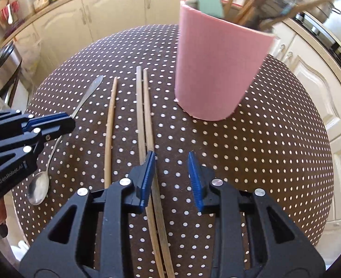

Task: Organize utensils
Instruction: 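Grasp the silver spoon handle with the left tool while the right tool grasps a chopstick, then lift the spoon and chopstick and carry them over the pink cup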

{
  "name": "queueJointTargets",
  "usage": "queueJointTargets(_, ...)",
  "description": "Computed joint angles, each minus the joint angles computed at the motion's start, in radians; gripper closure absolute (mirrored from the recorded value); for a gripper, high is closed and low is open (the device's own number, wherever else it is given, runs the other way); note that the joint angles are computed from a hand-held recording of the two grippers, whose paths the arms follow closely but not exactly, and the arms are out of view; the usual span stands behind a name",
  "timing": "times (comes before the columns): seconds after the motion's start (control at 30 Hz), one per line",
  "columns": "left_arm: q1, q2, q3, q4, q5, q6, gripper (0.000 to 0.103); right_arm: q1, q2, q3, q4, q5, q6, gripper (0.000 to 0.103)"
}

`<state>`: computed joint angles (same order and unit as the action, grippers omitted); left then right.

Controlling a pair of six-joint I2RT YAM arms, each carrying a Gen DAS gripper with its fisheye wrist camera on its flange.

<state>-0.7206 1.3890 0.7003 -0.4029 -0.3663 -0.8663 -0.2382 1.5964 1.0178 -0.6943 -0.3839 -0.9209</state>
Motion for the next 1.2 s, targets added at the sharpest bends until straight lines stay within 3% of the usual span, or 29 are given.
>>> queueJointTargets(0.4, 0.032, 0.065, 0.044, 0.057, 0.014, 0.017, 0.095, 0.154, 0.042, 0.075, -0.058, 0.127, 0.091, 0.078)
queueJointTargets(0.43, 0.033, 0.064, 0.047, 0.057, 0.013, 0.021, 0.095, 0.162, 0.048, 0.083, -0.060, 0.124, 0.108, 0.081)
queueJointTargets(0.47, 0.030, 0.065, 0.047, 0.062, 0.010, 0.019, 0.095, 0.172, 0.053, 0.095, -0.062, 0.120, 0.116, 0.095)
queueJointTargets(0.57, 0.024, 0.053, 0.041, 0.077, -0.003, 0.024, 0.095, 0.189, 0.031, 0.052, 0.000, 0.103, 0.136, 0.096)
queueJointTargets(0.73, 0.009, -0.019, -0.007, 0.149, -0.034, 0.057, 0.095, 0.135, -0.025, -0.008, 0.052, -0.028, 0.158, 0.096)
queueJointTargets(1.0, -0.072, -0.156, -0.049, 0.234, -0.111, 0.121, 0.095, -0.061, -0.122, -0.068, 0.074, -0.452, 0.148, 0.097)
queueJointTargets(1.2, -0.134, -0.187, -0.018, 0.261, -0.176, 0.171, 0.095, -0.187, -0.120, -0.059, 0.118, -0.652, 0.148, 0.097)
